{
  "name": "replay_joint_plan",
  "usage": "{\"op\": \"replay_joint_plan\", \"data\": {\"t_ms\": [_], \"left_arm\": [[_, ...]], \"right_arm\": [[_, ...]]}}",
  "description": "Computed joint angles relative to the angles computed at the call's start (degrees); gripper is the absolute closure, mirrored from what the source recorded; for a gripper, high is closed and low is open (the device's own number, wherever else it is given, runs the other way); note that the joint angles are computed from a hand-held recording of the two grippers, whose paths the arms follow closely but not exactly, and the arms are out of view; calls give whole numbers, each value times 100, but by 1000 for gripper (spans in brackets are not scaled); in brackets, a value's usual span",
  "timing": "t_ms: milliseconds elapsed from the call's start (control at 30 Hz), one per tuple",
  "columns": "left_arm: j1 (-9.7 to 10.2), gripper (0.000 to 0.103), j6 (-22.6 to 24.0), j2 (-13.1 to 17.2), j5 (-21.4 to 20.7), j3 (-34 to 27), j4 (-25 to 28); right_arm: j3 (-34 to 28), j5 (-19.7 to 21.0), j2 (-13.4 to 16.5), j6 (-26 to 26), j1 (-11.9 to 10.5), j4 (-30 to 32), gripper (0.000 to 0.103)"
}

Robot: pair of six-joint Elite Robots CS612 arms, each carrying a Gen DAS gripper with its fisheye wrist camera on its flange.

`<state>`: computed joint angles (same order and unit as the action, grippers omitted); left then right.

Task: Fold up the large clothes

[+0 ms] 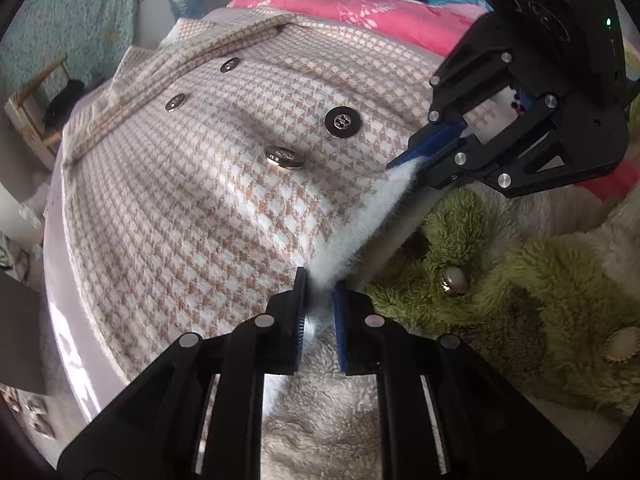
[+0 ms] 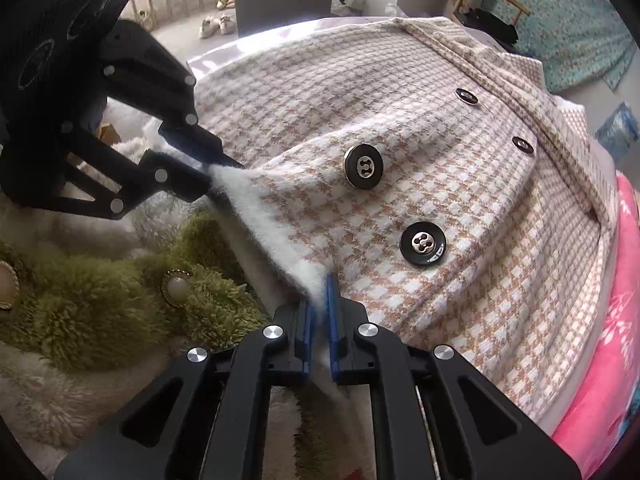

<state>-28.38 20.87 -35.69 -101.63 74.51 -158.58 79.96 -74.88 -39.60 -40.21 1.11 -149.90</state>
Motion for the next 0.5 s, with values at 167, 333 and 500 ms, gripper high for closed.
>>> {"op": "replay_joint_plan", "data": {"t_ms": [167,333,500], "left_arm": [[192,63,-680,-44,-796,-13,221],[245,43,-1471,-176,-547,253,-362],[334,35,-2457,-187,-117,314,-740]], "right_arm": [[99,535,-123,695,-174,507,86],[314,1025,-207,1912,-315,232,53],[627,1079,-286,2872,-369,-555,36]]}}
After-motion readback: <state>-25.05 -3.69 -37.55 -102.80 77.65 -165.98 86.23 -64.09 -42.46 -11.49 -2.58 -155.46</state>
